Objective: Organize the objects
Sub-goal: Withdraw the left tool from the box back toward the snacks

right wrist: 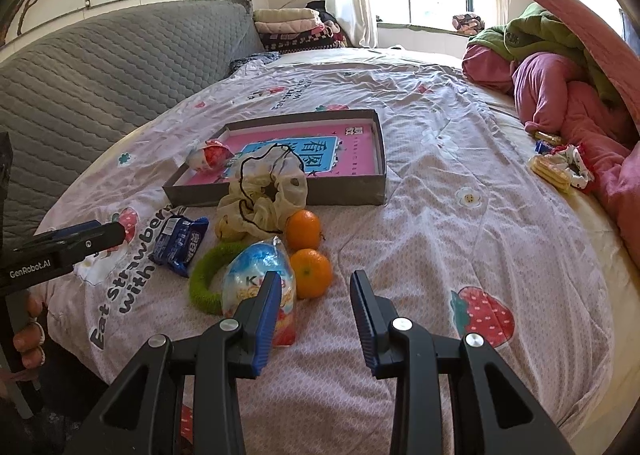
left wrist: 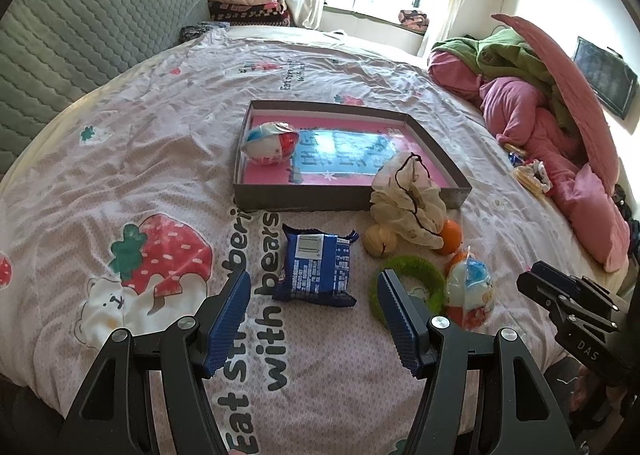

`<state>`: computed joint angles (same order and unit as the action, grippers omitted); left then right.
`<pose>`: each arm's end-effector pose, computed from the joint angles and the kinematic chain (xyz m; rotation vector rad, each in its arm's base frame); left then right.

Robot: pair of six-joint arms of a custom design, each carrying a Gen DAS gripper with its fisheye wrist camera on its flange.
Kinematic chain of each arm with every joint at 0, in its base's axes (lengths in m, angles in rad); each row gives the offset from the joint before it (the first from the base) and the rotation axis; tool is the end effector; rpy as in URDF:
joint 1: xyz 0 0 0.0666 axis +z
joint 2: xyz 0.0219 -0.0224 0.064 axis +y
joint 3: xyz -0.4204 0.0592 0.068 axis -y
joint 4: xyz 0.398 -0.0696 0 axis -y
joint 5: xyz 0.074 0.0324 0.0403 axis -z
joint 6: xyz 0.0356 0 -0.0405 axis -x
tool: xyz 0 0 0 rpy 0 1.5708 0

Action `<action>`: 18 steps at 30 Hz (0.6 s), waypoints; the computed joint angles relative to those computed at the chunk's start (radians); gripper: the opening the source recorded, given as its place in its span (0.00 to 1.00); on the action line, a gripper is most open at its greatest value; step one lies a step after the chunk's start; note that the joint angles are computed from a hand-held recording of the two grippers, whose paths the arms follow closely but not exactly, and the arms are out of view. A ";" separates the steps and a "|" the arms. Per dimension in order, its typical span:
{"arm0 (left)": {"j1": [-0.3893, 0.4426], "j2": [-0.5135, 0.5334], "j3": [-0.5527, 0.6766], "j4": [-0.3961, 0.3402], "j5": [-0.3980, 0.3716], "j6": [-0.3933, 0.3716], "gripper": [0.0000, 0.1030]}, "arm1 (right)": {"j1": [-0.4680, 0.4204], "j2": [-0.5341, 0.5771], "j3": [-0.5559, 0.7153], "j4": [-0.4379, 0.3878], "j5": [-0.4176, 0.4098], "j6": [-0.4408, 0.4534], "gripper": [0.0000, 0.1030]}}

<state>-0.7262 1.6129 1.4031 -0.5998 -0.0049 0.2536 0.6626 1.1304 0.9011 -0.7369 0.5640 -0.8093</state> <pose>0.4277 -0.3802 0.3854 0.5665 2.3627 -0.4522 0.2885 0.2005 0.3637 0.3807 2.3085 -0.0126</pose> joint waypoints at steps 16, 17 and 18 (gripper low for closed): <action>-0.005 -0.012 -0.021 -0.004 0.001 -0.001 0.65 | 0.016 -0.005 -0.010 0.005 -0.002 -0.022 0.47; -0.004 -0.011 -0.023 -0.004 0.003 -0.001 0.65 | 0.017 -0.006 -0.011 0.005 -0.005 -0.024 0.47; -0.004 -0.011 -0.024 -0.005 0.004 -0.001 0.65 | 0.017 -0.005 -0.012 0.004 -0.006 -0.025 0.47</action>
